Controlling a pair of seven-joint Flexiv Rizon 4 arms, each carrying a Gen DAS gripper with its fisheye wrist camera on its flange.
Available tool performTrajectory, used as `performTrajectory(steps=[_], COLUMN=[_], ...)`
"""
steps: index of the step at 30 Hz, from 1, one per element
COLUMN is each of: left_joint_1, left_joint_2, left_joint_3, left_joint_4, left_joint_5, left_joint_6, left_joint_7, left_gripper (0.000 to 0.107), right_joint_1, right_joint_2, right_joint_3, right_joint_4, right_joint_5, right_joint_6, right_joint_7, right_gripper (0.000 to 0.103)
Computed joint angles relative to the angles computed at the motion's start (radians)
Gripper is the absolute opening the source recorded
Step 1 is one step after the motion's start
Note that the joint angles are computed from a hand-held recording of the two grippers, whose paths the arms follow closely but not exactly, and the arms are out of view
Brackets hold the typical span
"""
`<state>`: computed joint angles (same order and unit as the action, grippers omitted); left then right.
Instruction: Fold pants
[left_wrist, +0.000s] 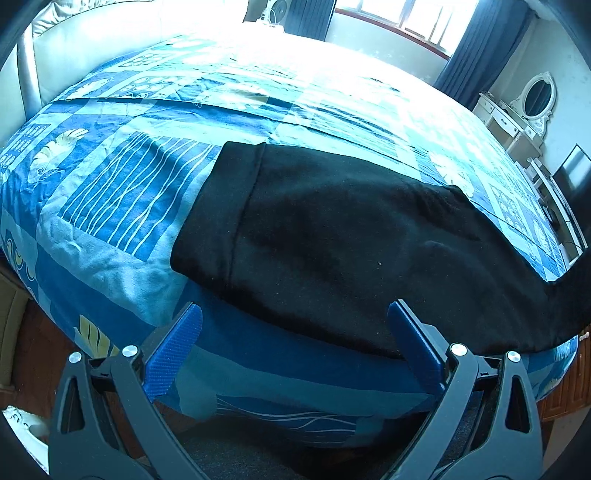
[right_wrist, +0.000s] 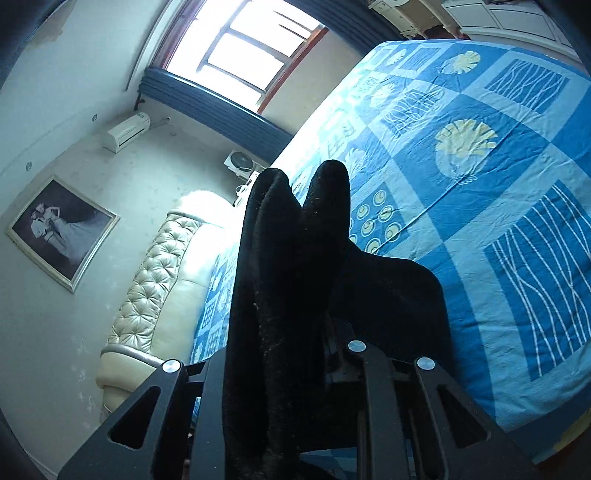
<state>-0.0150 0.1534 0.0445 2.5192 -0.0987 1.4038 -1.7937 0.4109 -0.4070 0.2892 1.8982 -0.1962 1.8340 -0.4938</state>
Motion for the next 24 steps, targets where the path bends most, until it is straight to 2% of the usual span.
performTrajectory(steps=[3, 5, 9, 13, 18, 22, 24], left_joint_1=[-0.005, 0.008, 0.044, 0.012, -0.013, -0.019, -0.019], left_joint_2=[0.001, 0.006, 0.016, 0.011, 0.004, 0.002, 0.001], left_joint_3=[-0.002, -0.016, -0.056, -0.049, -0.044, -0.042, -0.040], left_joint_4=[-0.001, -0.005, -0.031, -0.037, -0.036, -0.035, -0.034], left_joint_5=[-0.006, 0.035, 0.166, 0.162, 0.141, 0.129, 0.126], left_joint_6=[0.011, 0.016, -0.006, -0.002, 0.005, 0.006, 0.005], left_joint_7=[0.004, -0.015, -0.068, -0.051, -0.029, -0.026, -0.028], left_gripper=[0.100, 0.100, 0.100, 0.100, 0.100, 0.100, 0.100], right_joint_1=[0.154, 0.212, 0.274, 0.335, 0.416, 0.426, 0.418], right_joint_2=[-0.030, -0.066, -0.158, -0.226, -0.266, -0.285, -0.285], right_joint_3=[-0.121, -0.155, -0.169, -0.197, -0.248, -0.241, -0.229], right_joint_4=[-0.080, -0.142, -0.257, -0.350, -0.423, -0.442, -0.436], right_joint_5=[-0.022, -0.052, -0.108, -0.184, -0.327, -0.381, -0.377], right_joint_6=[-0.122, -0.229, -0.396, -0.569, -0.791, -0.852, -0.824], right_joint_7=[-0.004, 0.002, 0.009, 0.017, 0.022, 0.015, 0.032], right_gripper=[0.019, 0.019, 0.019, 0.019, 0.019, 0.023, 0.032])
